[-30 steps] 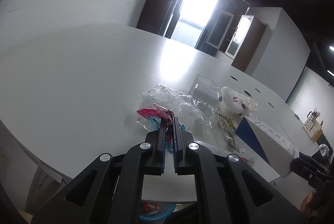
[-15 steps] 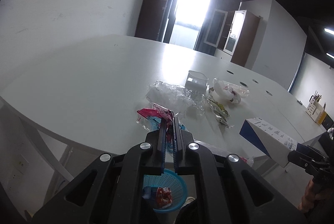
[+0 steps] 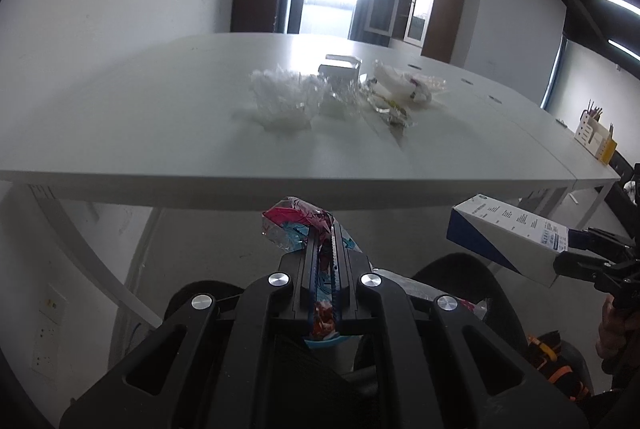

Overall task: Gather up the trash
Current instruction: 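Carry the pink wrapper and white box down over the blue wastebasket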

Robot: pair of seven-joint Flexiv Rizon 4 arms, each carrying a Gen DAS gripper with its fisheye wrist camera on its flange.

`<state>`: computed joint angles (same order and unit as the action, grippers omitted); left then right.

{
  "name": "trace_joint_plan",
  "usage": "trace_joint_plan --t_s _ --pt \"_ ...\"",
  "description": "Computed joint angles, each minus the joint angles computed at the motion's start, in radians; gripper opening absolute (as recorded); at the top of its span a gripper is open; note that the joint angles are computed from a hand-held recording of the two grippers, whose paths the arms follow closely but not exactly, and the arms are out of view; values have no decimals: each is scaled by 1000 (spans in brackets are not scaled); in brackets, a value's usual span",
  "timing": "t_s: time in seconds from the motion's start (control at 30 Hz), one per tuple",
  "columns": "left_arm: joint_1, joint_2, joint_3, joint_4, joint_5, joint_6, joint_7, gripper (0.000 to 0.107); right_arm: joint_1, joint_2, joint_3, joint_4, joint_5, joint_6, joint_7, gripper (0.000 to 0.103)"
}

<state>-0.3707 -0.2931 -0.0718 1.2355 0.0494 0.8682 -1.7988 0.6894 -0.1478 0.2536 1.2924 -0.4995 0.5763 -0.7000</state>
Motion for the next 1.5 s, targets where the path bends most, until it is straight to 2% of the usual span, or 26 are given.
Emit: trace_joint_plan --t_s 0.2,0.5,0.57,0.67,0.77,1.0,1.2,1.4,1.5 --pt "-6 -54 -1 6 -7 -39 4 5 -17 -13 -1 42 44 -8 18 72" --pt "-8 -146 22 -5 -13 -68 -68 5 -28 -96 -22 20 113 -48 0 72" --pt "3 -166 13 -4 -41 -72 -67 5 -28 -112 -27 18 124 -51 -4 72" --pt "37 -198 -17 -4 -143 -111 -63 5 -34 -138 -32 10 157 -56 -4 72" --pt "8 -236 18 -61 -78 -135 -64 4 -38 -161 -37 6 178 -63 -7 72" --pt "-1 -326 27 -149 -61 -149 -45 4 -40 -239 -59 -42 199 -88 -27 72" --pt "-3 -425 33 -317 -95 -318 -77 4 -32 -283 -76 -74 195 -111 -29 72" --pt "-17 -511 44 -434 -81 -386 -84 4 -16 -359 -93 -164 185 -178 -62 72" --pt "-15 -559 43 -503 -89 -429 -83 4 -31 -406 -89 -232 240 -212 -84 72"
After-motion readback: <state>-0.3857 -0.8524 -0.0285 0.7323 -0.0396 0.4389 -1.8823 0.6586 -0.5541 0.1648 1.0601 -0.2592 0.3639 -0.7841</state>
